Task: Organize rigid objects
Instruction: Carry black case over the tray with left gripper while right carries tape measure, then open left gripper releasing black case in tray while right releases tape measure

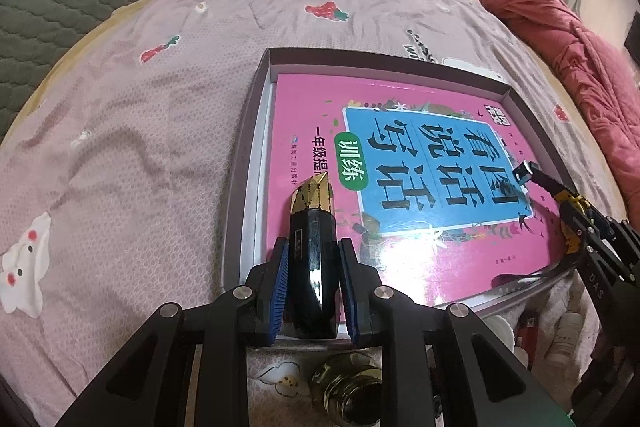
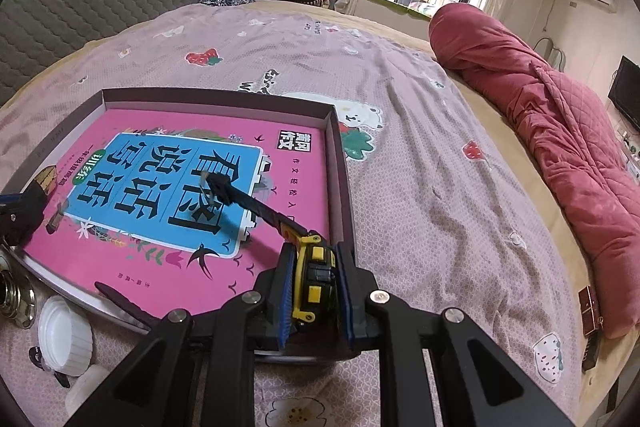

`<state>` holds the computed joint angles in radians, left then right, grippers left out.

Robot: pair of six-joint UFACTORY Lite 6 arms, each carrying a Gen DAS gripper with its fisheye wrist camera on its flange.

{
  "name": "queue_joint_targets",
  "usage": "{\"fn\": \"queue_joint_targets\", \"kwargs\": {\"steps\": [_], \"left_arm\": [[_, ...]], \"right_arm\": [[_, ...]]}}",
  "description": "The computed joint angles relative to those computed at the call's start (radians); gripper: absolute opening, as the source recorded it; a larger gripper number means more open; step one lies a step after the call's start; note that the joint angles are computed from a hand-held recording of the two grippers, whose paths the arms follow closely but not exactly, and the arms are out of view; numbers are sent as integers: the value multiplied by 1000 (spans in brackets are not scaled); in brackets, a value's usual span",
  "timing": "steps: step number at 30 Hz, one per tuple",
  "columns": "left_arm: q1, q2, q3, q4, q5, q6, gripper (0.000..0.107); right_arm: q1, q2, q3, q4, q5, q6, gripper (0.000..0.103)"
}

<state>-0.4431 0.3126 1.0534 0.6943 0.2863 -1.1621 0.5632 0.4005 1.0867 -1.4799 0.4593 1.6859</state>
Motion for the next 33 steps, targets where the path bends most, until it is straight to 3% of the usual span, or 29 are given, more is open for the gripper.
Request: {"fn": "queue_joint_targets", "kwargs": {"steps": [10, 13, 17, 23, 27, 33], "left_arm": [[-21, -33, -11, 16, 20, -15, 24], [-25, -45, -14, 16, 21, -16, 24], [-29, -53, -15, 22, 29, -23, 24], [-33, -65, -23, 14, 40, -20, 26], [-47, -82, -34, 70, 64, -75, 30], [-82, -124, -47, 136, 102, -141, 46]], "right_arm": [[-10, -38, -39, -72, -21, 74, 21], [-13, -68, -65, -128, -31, 136, 25], [-21, -82, -76, -149, -36, 164, 41], [-39, -109, -98, -178, -48, 198, 42], [-50, -134, -119, -240, -64, 255, 42], [-54, -195, -174, -403, -88, 407, 42]]}}
